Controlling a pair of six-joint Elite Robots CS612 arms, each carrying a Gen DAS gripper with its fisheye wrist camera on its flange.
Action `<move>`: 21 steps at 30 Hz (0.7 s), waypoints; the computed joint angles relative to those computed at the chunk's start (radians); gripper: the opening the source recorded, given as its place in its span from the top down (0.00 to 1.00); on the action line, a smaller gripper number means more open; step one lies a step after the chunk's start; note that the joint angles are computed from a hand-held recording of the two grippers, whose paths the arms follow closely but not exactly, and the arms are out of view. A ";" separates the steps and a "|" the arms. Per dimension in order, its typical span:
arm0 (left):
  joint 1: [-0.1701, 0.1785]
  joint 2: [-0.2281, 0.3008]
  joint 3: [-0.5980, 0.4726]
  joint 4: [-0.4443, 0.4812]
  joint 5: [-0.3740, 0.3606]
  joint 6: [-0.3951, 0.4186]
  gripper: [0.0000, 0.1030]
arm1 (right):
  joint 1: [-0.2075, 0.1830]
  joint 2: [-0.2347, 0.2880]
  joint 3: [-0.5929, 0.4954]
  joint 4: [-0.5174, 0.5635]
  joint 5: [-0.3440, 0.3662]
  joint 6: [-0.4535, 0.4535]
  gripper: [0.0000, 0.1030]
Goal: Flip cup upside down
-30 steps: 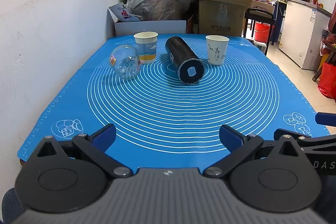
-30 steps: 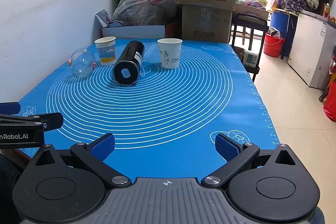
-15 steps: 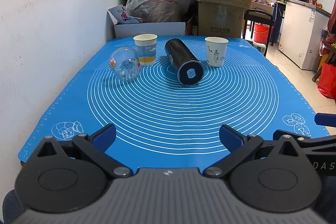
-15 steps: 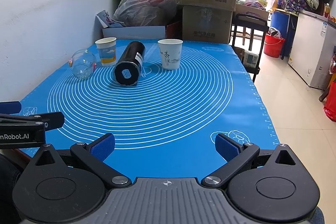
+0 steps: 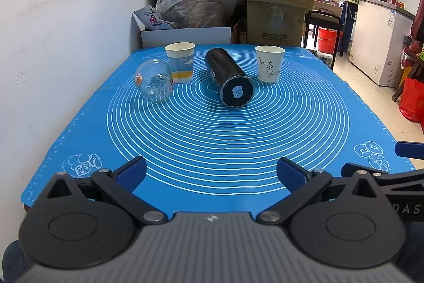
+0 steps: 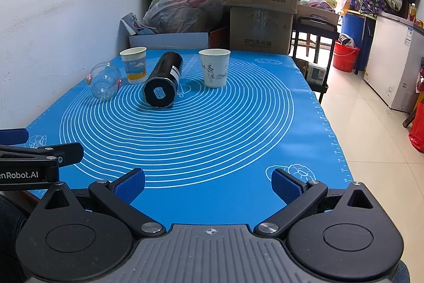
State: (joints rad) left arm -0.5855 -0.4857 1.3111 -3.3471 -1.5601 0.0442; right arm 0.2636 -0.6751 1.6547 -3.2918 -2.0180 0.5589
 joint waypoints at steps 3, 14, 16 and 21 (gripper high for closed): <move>0.000 0.000 0.000 0.000 0.000 0.000 0.00 | 0.000 0.000 0.000 0.002 0.000 0.000 0.00; 0.002 0.002 -0.002 -0.011 -0.004 -0.002 0.00 | 0.002 0.002 0.000 -0.013 -0.007 -0.009 0.00; 0.002 0.003 -0.003 -0.012 -0.009 -0.003 0.00 | 0.001 0.002 0.000 -0.015 -0.004 -0.010 0.00; 0.002 0.006 -0.004 -0.020 -0.011 -0.005 0.00 | 0.000 0.001 0.002 -0.023 -0.004 -0.020 0.00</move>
State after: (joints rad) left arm -0.5832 -0.4802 1.3069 -3.3676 -1.5713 0.0391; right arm 0.2635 -0.6737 1.6565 -3.3150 -2.0216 0.5388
